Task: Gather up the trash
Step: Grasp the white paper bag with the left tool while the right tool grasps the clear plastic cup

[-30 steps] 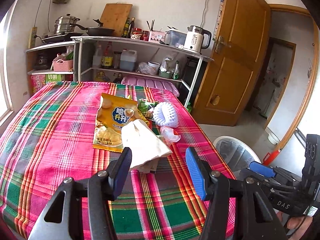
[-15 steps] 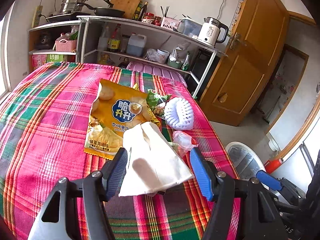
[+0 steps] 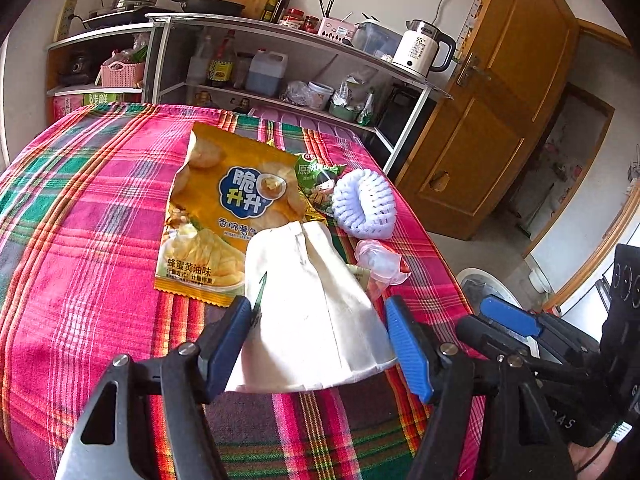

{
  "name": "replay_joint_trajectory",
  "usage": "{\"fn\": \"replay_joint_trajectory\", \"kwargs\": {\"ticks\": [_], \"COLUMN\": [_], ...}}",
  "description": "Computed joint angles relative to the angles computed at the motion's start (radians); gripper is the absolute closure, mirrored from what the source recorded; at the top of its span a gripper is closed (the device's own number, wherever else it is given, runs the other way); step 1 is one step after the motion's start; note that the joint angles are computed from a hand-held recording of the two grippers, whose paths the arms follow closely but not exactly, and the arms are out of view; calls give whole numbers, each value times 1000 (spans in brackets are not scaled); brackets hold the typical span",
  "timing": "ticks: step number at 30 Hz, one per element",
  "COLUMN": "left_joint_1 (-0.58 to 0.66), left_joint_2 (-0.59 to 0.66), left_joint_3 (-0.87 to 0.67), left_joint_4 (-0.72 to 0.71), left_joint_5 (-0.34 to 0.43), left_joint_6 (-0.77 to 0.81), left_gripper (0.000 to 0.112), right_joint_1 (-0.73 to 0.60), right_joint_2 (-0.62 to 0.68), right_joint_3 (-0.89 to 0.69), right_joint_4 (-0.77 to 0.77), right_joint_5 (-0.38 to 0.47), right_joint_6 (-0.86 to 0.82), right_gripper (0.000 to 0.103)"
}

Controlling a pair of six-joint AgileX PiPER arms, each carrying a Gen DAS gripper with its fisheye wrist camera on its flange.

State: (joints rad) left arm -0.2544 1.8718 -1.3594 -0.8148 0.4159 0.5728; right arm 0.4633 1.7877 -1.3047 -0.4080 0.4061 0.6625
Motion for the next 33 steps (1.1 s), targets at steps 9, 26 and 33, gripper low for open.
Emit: {"fn": "replay_joint_trajectory", "kwargs": {"ticks": [9,26,33], "left_joint_1": [47,127,128], "left_joint_2": [-15,-55,-56], "left_joint_3": [15,80,79], "left_joint_4": [-62,-173,-180], "left_joint_5": [52,65,69], "left_joint_6": [97,210,222], "left_gripper": [49,50,50], "right_joint_1": [-12,-12,-36], "right_joint_2": [131,320,319], "right_joint_3": [-181,-437,-437], "right_joint_4": [185,252,348], "right_joint_5": [61,226,215], "right_joint_6": [-289,-526,-536], "right_gripper": [38,38,56]}}
